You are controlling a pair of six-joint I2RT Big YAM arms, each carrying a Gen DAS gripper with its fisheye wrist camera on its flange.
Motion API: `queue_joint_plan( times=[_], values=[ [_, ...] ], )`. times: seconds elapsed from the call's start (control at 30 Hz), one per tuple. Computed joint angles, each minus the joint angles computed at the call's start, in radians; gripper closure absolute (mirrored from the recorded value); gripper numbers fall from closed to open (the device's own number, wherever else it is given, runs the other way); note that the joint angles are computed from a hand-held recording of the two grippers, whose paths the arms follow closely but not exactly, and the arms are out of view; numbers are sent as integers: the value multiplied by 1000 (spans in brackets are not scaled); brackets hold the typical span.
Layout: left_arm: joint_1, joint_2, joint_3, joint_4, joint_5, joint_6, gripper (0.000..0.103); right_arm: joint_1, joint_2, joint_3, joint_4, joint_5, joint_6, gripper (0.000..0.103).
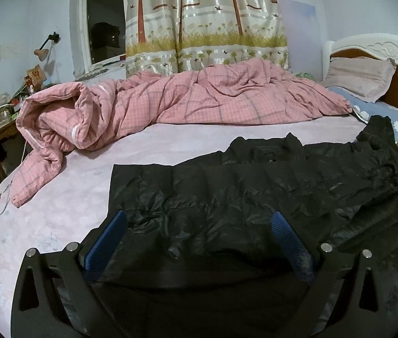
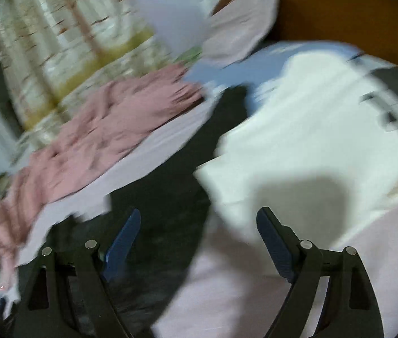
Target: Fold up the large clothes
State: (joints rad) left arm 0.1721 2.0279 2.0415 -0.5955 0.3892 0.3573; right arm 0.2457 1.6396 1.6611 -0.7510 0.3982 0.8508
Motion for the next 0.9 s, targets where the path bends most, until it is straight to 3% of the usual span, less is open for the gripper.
queue_joint_plan(
  times=[0.07,0.1,0.13,0.2,0.3,0.4,0.5,0.57,0.6,0.63,0.7,0.83,0.9],
  values=[
    [-2,-1,-2,3,-2,5,1,3,62,64,-12,-114,-59,17],
    [-2,-4,-7,8,-4,8,1,3,89,95,-39,-133,-65,17],
    [-3,-5,-10,11,-4,10,1,5,139,153,-95,-135,-48,17],
    [-3,-8,-15,15,-3,16,1,-3,183,190,-134,-148,4,17],
    [-2,-5,-7,5,4,19,1,-24,214,195,-155,-164,89,17],
    [1,0,7,-11,14,13,1,-29,214,167,-142,-149,88,18],
    [4,8,23,-29,24,4,1,-40,210,122,-93,-178,77,33],
    [5,13,33,-34,25,8,1,-39,203,105,-80,-146,54,64],
    [6,9,29,-16,17,5,1,-41,196,91,-53,-151,34,90],
    [7,5,21,5,11,-3,1,-48,176,48,22,-204,37,98],
    [15,1,23,25,16,-25,1,-46,157,17,94,-220,57,99],
    [31,-5,28,44,27,-71,1,6,94,4,189,-113,-46,99],
    [37,-9,28,53,34,-84,1,40,79,34,178,-64,-103,99]
  ],
)
